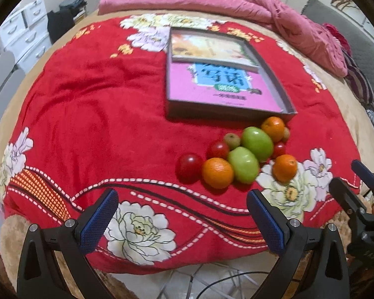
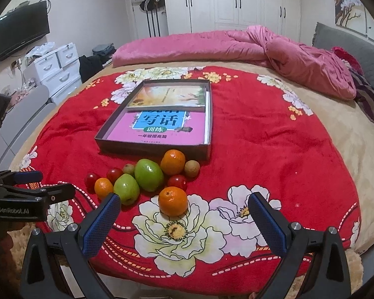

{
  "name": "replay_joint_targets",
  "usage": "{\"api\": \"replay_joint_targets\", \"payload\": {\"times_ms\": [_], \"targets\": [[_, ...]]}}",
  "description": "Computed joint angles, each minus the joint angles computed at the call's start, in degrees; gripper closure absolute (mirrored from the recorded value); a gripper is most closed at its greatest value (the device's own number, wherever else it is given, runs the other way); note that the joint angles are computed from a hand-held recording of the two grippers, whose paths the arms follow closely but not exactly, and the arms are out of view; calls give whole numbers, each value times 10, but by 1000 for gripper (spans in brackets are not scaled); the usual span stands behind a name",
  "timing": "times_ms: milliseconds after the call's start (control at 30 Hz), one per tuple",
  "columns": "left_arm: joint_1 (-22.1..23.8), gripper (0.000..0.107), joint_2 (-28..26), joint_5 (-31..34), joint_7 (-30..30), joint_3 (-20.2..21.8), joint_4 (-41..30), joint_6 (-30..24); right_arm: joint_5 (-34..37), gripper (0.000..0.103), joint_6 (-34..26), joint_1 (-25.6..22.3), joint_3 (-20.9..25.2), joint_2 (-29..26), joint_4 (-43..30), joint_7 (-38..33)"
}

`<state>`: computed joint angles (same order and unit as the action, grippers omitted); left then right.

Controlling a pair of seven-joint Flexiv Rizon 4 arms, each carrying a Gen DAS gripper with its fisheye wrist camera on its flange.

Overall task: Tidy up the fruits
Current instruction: 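Move the left tool to a red tomato while the right tool approaches a mandarin orange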

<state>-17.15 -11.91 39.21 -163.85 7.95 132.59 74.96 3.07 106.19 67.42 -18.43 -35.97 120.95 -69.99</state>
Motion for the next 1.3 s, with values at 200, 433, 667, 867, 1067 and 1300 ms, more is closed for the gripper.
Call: {"api": "replay_joint_targets", "payload": {"times_ms": [200, 433, 667, 867, 1067, 1300], "targets": [[13, 5, -22, -21, 27, 12, 7, 13, -24, 0, -18, -36, 34, -4, -11, 4], [38, 7, -51, -54, 100, 13, 13, 38, -59, 0, -35, -63, 59, -8, -19, 11], [68, 45, -87, -143, 225, -8, 36, 107, -102, 0, -61, -85, 73, -16, -28, 28], [83, 52, -105, -192, 291, -27, 50, 166, -135, 0, -75, -128, 107, -29, -48, 40], [143, 64, -123, -247, 358, -88, 64, 200, -177, 8, -114, -175, 151, -49, -82, 50], [213, 71, -141, -290, 413, -158, 88, 252, -213, 30, -125, -206, 183, -65, -99, 56]]}}
